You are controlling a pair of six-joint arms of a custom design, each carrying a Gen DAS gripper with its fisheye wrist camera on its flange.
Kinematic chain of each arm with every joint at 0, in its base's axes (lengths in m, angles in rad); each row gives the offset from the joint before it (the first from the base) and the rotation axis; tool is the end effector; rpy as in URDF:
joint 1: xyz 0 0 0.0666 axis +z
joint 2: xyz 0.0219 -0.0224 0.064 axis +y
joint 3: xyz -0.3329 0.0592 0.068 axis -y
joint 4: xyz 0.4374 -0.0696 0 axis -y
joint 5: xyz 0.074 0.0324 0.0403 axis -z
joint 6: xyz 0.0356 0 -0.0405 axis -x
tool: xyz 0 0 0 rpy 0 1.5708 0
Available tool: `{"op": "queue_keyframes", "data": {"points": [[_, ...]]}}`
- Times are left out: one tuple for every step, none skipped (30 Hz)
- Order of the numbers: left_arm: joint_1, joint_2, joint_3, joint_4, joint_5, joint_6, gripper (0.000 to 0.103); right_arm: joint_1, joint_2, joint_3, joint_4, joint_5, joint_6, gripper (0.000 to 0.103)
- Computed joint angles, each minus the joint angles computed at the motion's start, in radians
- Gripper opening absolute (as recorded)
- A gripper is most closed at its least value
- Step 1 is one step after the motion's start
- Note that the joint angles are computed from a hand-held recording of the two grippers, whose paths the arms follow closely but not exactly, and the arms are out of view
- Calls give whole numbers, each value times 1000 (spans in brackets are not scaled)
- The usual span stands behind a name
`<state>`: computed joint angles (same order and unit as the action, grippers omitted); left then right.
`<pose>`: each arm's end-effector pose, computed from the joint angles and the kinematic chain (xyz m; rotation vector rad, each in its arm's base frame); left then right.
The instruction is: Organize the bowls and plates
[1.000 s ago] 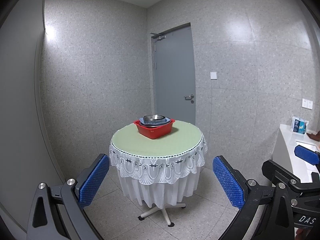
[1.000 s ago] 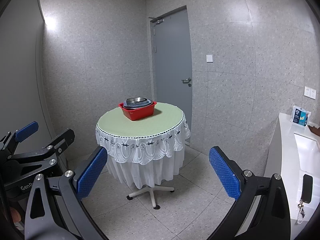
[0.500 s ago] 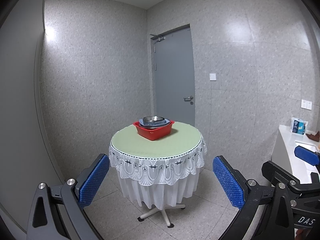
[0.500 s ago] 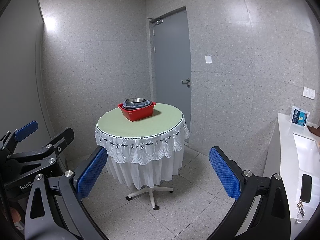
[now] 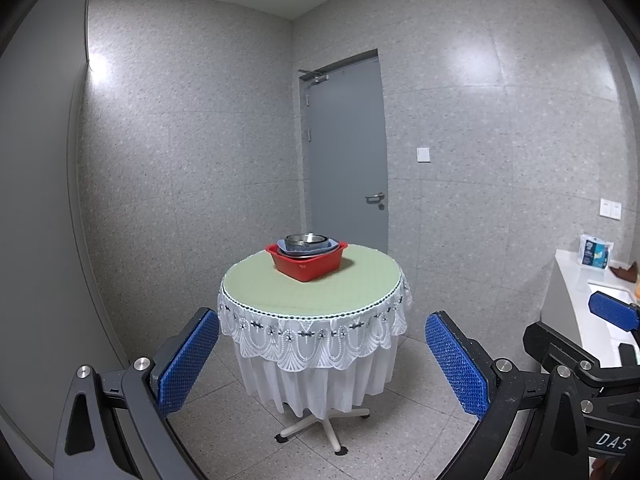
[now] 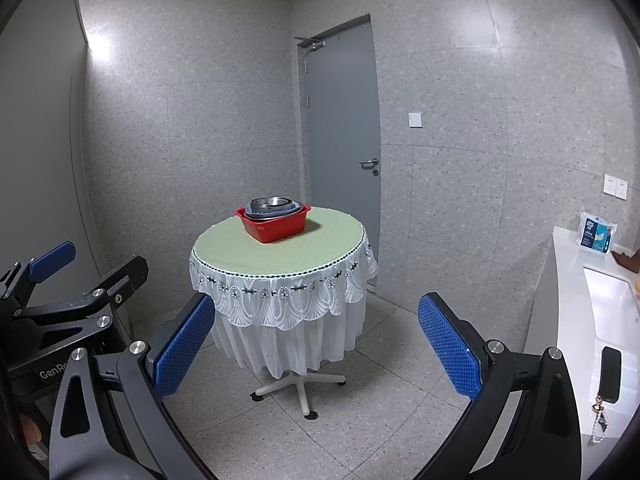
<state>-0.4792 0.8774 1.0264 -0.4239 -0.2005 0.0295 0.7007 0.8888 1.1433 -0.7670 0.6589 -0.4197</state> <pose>0.3569 -0.1779 0.4653 0.2734 1.8231 -0.1712 0.3026 0.2262 0.4918 0.1119 1.9660 0.0407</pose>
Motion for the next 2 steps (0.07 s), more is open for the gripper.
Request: {"op": "queue_keyframes", "data": {"points": [[-1, -4, 4, -9, 0, 0, 102, 2, 1, 7, -8, 2, -4, 103], [0, -4, 10, -18, 1, 1, 102, 5, 2, 13, -17, 5, -7, 103]]}}
